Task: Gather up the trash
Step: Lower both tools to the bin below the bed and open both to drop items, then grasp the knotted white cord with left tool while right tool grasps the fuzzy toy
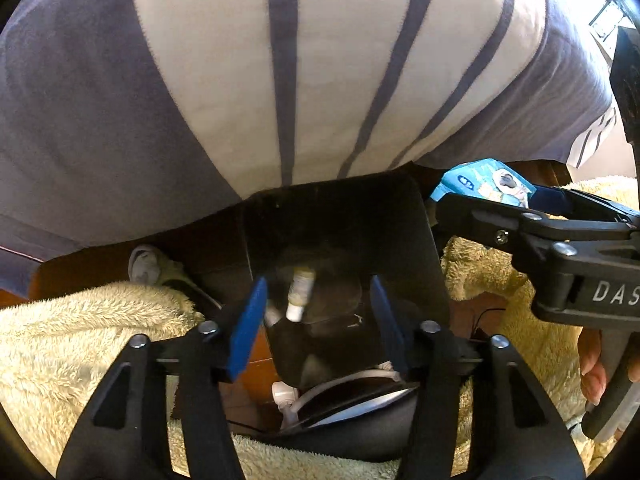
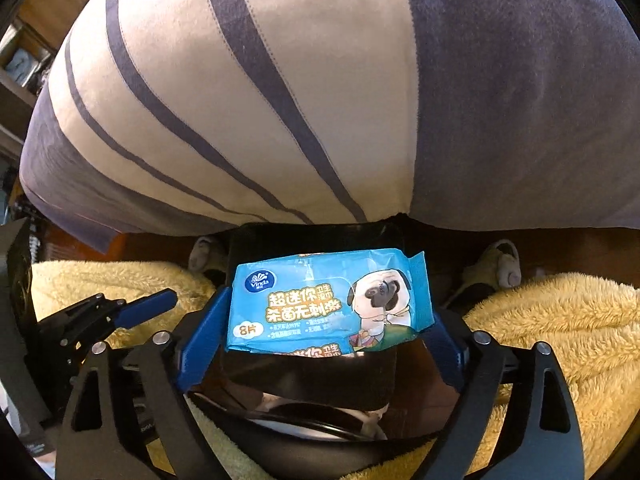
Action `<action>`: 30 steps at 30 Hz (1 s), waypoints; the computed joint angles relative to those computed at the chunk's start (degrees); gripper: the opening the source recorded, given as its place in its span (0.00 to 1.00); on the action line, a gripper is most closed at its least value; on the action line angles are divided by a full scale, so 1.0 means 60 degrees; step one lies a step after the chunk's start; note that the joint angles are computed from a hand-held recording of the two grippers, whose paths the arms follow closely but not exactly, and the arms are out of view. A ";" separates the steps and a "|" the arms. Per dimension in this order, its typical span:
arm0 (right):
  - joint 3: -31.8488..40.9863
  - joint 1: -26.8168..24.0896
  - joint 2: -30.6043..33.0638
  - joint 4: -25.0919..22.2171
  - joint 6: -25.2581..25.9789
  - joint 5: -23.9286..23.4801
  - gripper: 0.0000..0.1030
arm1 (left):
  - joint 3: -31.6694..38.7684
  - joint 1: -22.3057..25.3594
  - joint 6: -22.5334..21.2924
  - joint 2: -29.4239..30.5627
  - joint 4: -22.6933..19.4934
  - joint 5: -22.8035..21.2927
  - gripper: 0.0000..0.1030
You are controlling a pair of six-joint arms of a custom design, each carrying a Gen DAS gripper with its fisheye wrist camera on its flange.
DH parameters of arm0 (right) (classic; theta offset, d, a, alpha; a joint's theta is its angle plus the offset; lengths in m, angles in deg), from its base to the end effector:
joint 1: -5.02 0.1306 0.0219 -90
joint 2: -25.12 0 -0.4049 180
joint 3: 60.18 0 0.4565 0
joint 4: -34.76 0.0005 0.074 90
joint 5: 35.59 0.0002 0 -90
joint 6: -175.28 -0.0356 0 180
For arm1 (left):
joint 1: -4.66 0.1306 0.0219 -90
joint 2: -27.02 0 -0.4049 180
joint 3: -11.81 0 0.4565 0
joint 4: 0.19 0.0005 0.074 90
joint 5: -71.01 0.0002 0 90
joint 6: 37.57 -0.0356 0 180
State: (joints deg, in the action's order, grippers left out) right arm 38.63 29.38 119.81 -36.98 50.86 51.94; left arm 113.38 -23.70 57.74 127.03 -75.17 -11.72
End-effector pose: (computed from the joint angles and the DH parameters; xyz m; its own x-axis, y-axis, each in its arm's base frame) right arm 0.5023 0.2286 0.4656 -0.9363 0.1960 -0.2916 0.1239 0.9608 0.2481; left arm 0.5077 -0.2797 0.4369 -0.8863 0.3741 -0.2729 0.4228 0.8942 -0.1472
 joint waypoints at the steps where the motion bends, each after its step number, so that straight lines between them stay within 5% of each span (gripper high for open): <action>1: -0.0006 -0.0009 -0.0017 0.0036 -0.0030 0.0034 0.96 | 0.0038 -0.0005 0.0015 -0.0003 -0.0020 -0.0006 0.56; 9: 0.0029 0.0067 -0.0390 0.0045 -0.0060 0.0540 0.96 | 0.0049 -0.0006 -0.0006 -0.0351 0.0193 -0.0451 0.72; 19: 0.1375 -0.0075 -0.0814 0.0344 0.0644 0.3510 0.96 | 0.1392 0.0204 -0.0098 -0.0621 0.0784 -0.1133 0.87; 30: 0.3687 -0.1157 0.0732 0.0496 0.1399 0.3673 0.96 | 0.4770 0.0261 -0.0554 0.1447 0.0566 -0.1431 0.88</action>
State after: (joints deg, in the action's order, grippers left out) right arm 60.76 22.44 124.20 -34.00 59.25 73.98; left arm 142.00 -22.14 54.42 135.71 -71.78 -20.31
